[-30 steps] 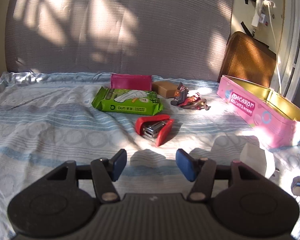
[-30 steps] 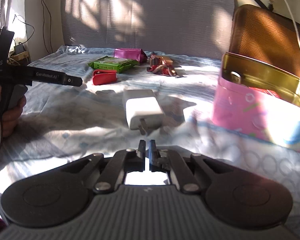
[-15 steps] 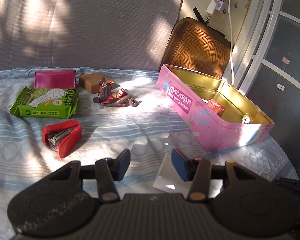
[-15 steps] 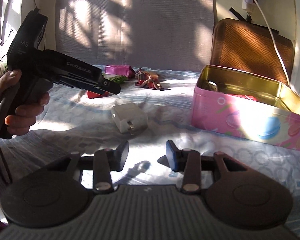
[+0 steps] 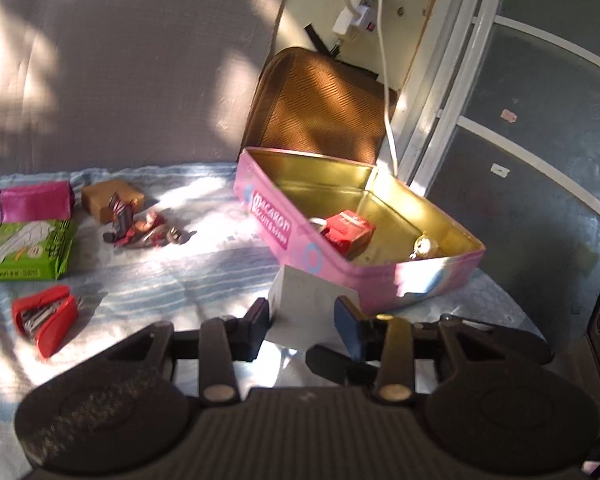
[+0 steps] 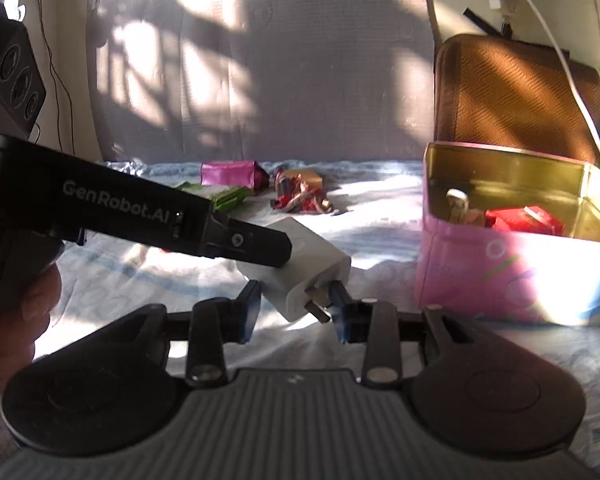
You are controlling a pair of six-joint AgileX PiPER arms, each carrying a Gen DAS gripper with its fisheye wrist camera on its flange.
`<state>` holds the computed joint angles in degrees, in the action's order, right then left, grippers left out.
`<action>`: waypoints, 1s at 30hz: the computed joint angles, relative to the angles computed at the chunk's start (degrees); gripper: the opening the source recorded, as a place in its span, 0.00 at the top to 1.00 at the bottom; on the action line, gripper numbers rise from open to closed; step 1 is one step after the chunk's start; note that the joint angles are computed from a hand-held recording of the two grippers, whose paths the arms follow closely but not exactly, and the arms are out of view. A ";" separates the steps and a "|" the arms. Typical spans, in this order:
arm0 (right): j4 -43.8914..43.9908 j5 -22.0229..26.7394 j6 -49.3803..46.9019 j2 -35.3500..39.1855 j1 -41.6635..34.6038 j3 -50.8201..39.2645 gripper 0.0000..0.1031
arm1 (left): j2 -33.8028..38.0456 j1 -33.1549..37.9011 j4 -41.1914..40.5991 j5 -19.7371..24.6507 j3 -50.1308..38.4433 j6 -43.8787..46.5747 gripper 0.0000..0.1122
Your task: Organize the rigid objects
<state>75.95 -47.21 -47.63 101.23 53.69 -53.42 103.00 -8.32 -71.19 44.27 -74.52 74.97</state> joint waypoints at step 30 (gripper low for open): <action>-1.39 -9.15 8.81 -7.39 -2.22 10.46 0.59 | 2.79 8.52 -3.47 -15.64 2.00 -0.05 0.66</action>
